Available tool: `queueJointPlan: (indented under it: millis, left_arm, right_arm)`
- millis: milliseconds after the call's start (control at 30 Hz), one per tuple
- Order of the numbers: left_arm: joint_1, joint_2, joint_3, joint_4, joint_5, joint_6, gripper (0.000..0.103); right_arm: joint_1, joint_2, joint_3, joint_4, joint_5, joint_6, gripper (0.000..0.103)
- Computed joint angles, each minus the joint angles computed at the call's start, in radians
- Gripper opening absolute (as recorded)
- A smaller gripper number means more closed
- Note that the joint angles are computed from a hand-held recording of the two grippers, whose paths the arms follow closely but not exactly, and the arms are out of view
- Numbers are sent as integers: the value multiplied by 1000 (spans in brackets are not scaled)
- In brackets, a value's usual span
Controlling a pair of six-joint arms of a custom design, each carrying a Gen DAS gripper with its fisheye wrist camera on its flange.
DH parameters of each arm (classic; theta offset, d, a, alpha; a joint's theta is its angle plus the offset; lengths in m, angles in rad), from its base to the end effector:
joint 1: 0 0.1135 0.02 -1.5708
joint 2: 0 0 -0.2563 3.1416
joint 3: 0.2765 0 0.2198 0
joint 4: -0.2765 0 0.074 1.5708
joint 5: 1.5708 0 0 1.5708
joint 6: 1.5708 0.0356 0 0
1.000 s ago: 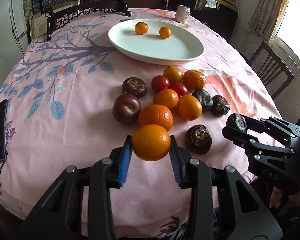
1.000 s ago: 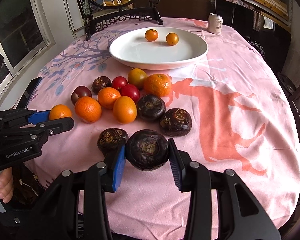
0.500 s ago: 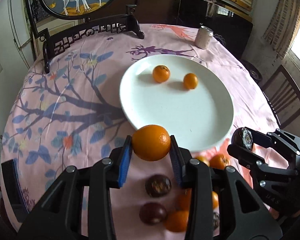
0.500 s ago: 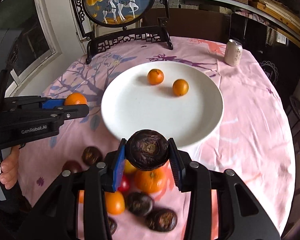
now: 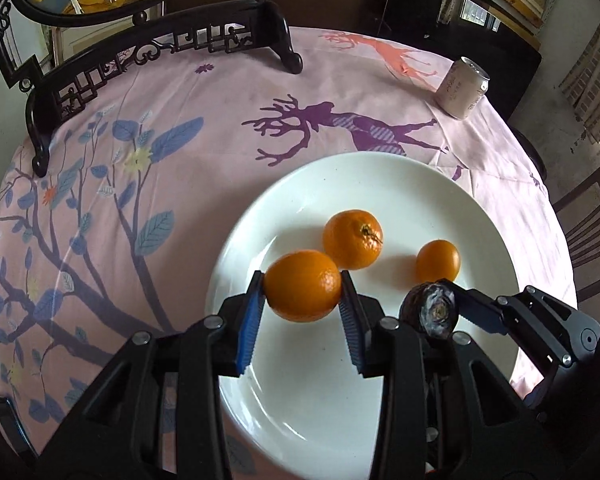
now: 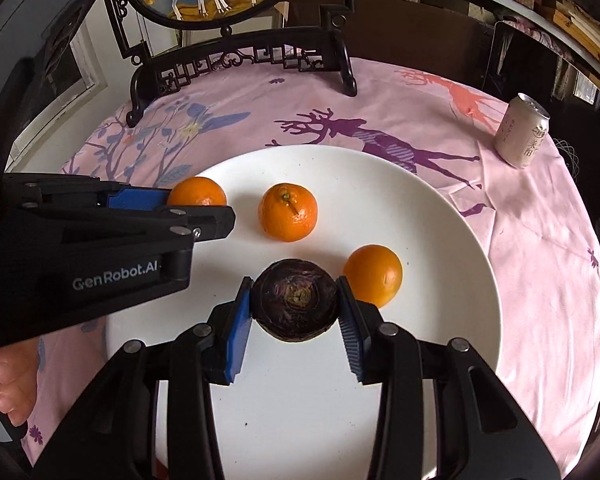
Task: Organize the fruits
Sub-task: 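Carry both fruits onto the white plate and open both tools, then grasp another dark brown fruit with the right tool while the left tool grasps an orange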
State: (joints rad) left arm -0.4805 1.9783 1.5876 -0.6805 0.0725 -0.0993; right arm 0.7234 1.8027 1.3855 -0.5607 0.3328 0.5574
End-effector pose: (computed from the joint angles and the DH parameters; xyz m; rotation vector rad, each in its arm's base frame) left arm 0.3468 -0.1837 0.2276 0.5298 2.6157 -0.2874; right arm 0.2751 0.2274 0.2428 -0.0785 2.4741 0.1182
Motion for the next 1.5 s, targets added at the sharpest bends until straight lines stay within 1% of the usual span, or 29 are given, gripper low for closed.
queueJointPlan:
  millis: [33,67,100,167,233,300,333,367,400,433,467,500,567,667,733,800,1000,1100,1200,1367,1433,1467,1500]
  left_arm:
    - [1,11,15,2,2,-2,42]
    - [4,14,25,2,5,-4,59]
    - [8,2,20,12,8,-7,71]
    - [19,-58,-25,43,19,-7,71]
    - [32,-129,-68,35,31,9,71]
    - [50,-229,-148,30,48,15,78]
    - [60,-286,-198,32,62,20,79]
    - [68,-349,-257,37,72,26,79]
    - [73,-412,-317,44,73,32,79]
    - [76,-475,-377,50,75,40,79]
    - [80,-550,-451,60,77,50,79]
    - [84,-616,-515,67,78,56,80]
    - [92,-749,-637,67,85,60,80]
    - [94,-928,-795,60,88,53,80]
    - [80,-1013,-865,52,63,49,80]
    - [63,-1063,-903,36,34,46,80]
    - [71,-1160,-961,-27,55,57,80]
    - [52,-1203,-1005,-54,59,65,81]
    - [13,-1235,-1042,-71,47,62,81]
    - [21,-1237,-1071,-77,65,73,81]
    - [10,-1238,-1075,-79,61,63,81]
    - [3,-1238,-1076,-80,59,59,81]
    - [-8,-1241,-1077,-83,54,52,81]
  right_arm:
    - [-1,5,2,3,6,-5,42]
    - [2,8,5,-1,16,-5,50]
    - [6,6,9,-9,23,-5,66]
    - [31,-19,11,-50,83,14,68]
    - [60,-61,12,-115,125,35,69]
    - [96,-125,-6,-178,152,86,70]
    - [121,-157,-14,-215,167,125,71]
    - [148,-188,-29,-246,184,168,74]
    - [183,-221,-46,-274,204,218,82]
    - [218,-249,-64,-296,225,267,85]
    - [262,-280,-88,-312,251,324,91]
    - [308,-300,-106,-330,276,380,92]
    - [408,-313,-120,-392,336,513,92]
    - [550,-278,-97,-520,437,721,92]
    - [606,-255,-82,-572,458,809,92]
    - [635,-245,-71,-607,464,863,92]
    - [696,-210,-24,-703,472,964,92]
    - [742,-200,-61,-697,452,1035,92]
    - [775,-177,-116,-663,399,1091,92]
    - [809,-143,-206,-558,319,1097,92]
    - [814,-145,-242,-512,314,1101,81]
    - [807,-156,-267,-475,309,1090,71]
    - [796,-169,-296,-432,302,1074,65]
